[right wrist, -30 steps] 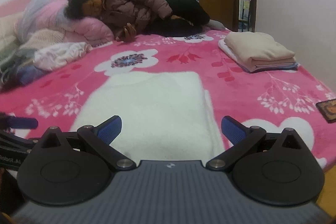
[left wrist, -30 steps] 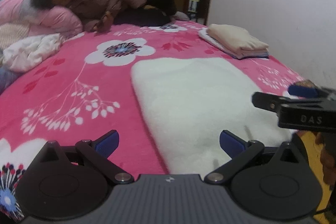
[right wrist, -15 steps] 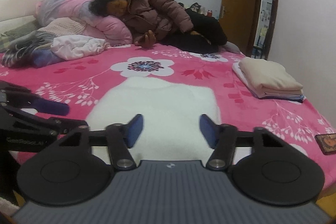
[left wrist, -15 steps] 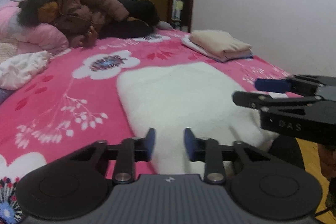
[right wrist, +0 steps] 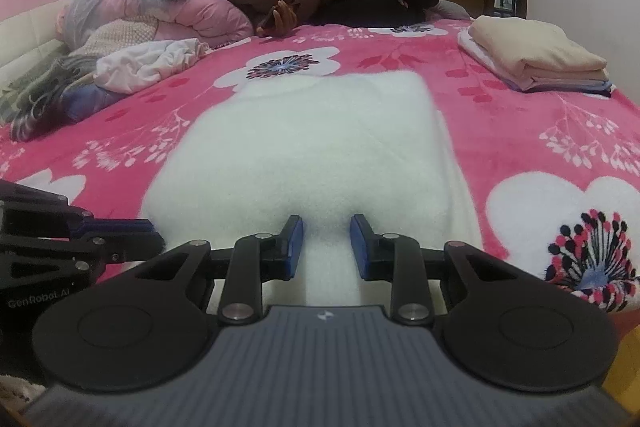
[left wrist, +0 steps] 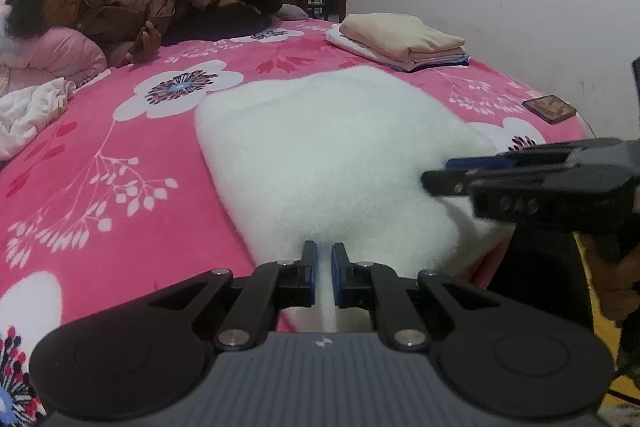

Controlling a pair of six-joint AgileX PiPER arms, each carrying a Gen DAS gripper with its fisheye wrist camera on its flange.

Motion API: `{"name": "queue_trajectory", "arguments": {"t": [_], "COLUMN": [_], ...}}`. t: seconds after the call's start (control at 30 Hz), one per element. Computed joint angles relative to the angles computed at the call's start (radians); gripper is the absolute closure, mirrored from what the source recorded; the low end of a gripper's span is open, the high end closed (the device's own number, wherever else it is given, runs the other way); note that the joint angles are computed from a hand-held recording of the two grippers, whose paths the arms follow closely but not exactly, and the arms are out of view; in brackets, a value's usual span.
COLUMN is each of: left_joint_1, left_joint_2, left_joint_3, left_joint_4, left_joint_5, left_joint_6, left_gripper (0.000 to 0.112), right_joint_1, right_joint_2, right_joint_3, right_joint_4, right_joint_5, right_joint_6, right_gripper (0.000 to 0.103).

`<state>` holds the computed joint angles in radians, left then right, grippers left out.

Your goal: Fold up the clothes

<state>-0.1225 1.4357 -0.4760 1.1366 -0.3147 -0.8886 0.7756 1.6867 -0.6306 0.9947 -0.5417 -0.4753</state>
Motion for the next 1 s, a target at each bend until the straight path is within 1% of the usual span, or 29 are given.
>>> {"name": "queue_trajectory", "arguments": {"t": [0.07,0.13,0.17,0.23,0.27,0.33,0.37,0.4,0.47,0.5,0.57,0.7,0.8,0.83,0.87,0.9,0.97,1.0], "left_joint_1": [0.020,0.032,0.034,0.032,0.031,0.023,0.018,0.017,0.034,0.056,0.077,0.023,-0.011,-0.019,-0.019,-0.034,-0.046,-0.044], "left_joint_2": [0.005,0.008,0.008,0.009,0.009,0.001,-0.016,-0.034,-0.074,-0.086,-0.096,-0.045,0.064,0.095,0.096,0.091,0.089,0.090], "left_joint_3": [-0.008,-0.011,-0.010,-0.009,-0.008,0.000,0.016,0.029,0.047,0.048,0.040,-0.016,-0.078,-0.090,-0.076,-0.073,-0.071,-0.067], "left_joint_4": [0.080,0.115,0.117,0.104,0.096,0.053,-0.010,-0.062,-0.078,-0.047,-0.031,-0.174,-0.204,-0.240,-0.297,-0.347,-0.394,-0.403], "left_joint_5": [-0.014,-0.025,-0.027,-0.027,-0.027,-0.016,-0.016,-0.020,-0.054,-0.090,-0.138,-0.096,-0.038,-0.032,-0.054,-0.041,-0.031,-0.036], "left_joint_6": [-0.080,-0.117,-0.119,-0.109,-0.101,-0.050,0.023,0.084,0.117,0.095,0.088,0.208,0.208,0.237,0.306,0.363,0.403,0.412], "left_gripper": [0.104,0.104,0.104,0.104,0.103,0.104,0.104,0.104,0.104,0.104,0.103,0.103,0.104,0.104,0.104,0.104,0.104,0.104], "right_joint_1": [0.013,0.031,0.040,0.061,0.062,0.041,0.043,0.057,0.061,0.058,0.053,0.041,0.035,0.034,0.031,0.027,0.018,0.018], "right_joint_2": [-0.030,-0.076,-0.096,-0.102,-0.089,0.002,0.035,0.051,0.040,0.036,0.032,0.030,0.037,0.039,0.038,0.035,0.005,-0.017], "right_joint_3": [0.003,0.032,0.042,0.048,0.036,-0.010,-0.011,-0.001,-0.010,-0.007,0.005,0.009,0.018,0.020,0.020,0.019,0.021,0.025], "right_joint_4": [0.035,-0.015,-0.035,-0.031,0.001,0.068,0.048,0.023,0.068,0.060,0.023,-0.004,-0.047,-0.058,-0.063,-0.065,-0.050,-0.042], "right_joint_5": [0.003,-0.009,-0.013,-0.009,0.014,0.078,0.066,0.031,0.039,0.044,0.044,0.052,0.040,0.037,0.041,0.047,0.076,0.075], "right_joint_6": [-0.032,0.001,0.005,-0.053,-0.102,-0.172,-0.152,-0.123,-0.153,-0.139,-0.101,-0.082,-0.039,-0.026,-0.023,-0.024,-0.047,-0.065], "right_gripper": [0.079,0.079,0.079,0.079,0.079,0.080,0.080,0.080,0.080,0.080,0.080,0.080,0.080,0.080,0.080,0.080,0.080,0.080]}}
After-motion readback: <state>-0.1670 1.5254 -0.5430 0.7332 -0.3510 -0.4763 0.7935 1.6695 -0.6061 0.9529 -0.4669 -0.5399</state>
